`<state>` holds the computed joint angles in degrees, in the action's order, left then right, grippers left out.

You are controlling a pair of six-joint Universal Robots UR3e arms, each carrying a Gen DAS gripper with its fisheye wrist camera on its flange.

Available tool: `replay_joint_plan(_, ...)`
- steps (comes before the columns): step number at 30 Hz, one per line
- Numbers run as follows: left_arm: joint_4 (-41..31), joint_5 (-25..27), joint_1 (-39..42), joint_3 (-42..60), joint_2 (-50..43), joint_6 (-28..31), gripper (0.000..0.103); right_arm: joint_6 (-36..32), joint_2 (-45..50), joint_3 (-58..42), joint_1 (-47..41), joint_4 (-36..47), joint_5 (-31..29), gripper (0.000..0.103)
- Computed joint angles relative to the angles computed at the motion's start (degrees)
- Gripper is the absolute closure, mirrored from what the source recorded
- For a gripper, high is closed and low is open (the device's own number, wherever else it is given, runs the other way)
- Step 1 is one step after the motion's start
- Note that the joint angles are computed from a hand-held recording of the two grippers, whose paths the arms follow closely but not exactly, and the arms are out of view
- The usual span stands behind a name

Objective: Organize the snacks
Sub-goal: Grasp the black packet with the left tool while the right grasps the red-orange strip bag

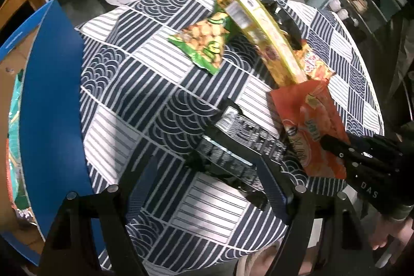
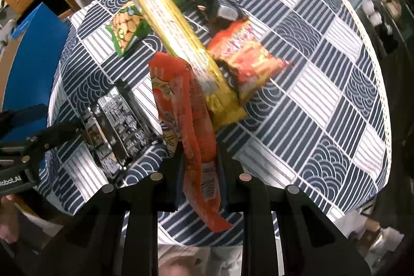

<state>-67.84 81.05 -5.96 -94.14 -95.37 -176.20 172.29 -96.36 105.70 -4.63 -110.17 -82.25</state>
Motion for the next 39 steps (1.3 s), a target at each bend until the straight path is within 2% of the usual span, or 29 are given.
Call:
replay_joint_plan(3, 0.0, 0.4, -0.9, 0.3, -0.7, -0.3, 0.017, -0.1, -0.1, 0.6, -0.2, -0.5, 0.6, 0.081)
replay_joint_plan(8, -1.0, 0.0, -1.6, 0.4, -1.6, -2.0, 0.017, -0.5, 1.3, 1.1, 1.6, -2.6, 1.2, 0.052)
replay_joint_plan(10, -0.3, 0.6, -2.2, 0.3, -1.9, -2.1, 0.017, -0.6, 2.9, 0.5, 3.3, -3.7, 0.2, 0.052)
replay_joint_plan(16, -0.3, 1.1, -2.8, 1.5, -3.2, -0.1, 0.017, -0.8, 6.8, -0.8, 3.7, -4.7, 0.8, 0.052)
replay_joint_plan(18, -0.6, 0.0, -2.1, 1.5, -3.3, -0.4, 0.017, -1.0, 7.5, -0.9, 3.3, -4.8, 1.4, 0.059)
replay_joint_plan(19, -0.7, -0.7, -1.6, 1.5, -3.4, -0.4, 0.017, -1.4, 8.1, -1.1, 3.2, -4.6, 1.7, 0.068)
replay_joint_plan(24, -0.9, -2.7, -0.8, 2.3, -4.6, 0.4, 0.017, -1.0, 8.3, -1.2, 3.5, -4.9, 1.8, 0.073)
replay_joint_plan(25, -0.8, -3.0, -0.8, 2.4, -4.8, 0.5, 0.017, -0.6, 7.8, -1.1, 3.6, -5.0, 1.4, 0.079)
replay_joint_plan(31, -1.9, -5.5, -1.2, 3.3, -5.9, 2.0, 0.016, -1.7, 1.2, 1.3, -0.4, -2.7, 2.7, 0.08)
replay_joint_plan(34, -1.7, -5.1, -2.6, 3.7, -6.8, 2.6, 0.016, -2.2, -0.2, 1.7, -1.7, -1.7, 3.5, 0.08)
replay_joint_plan(39, 0.4, -2.4, -6.1, 4.7, -8.8, 3.7, 0.01, -2.8, -0.4, 1.9, -2.6, -1.0, 4.3, 0.08)
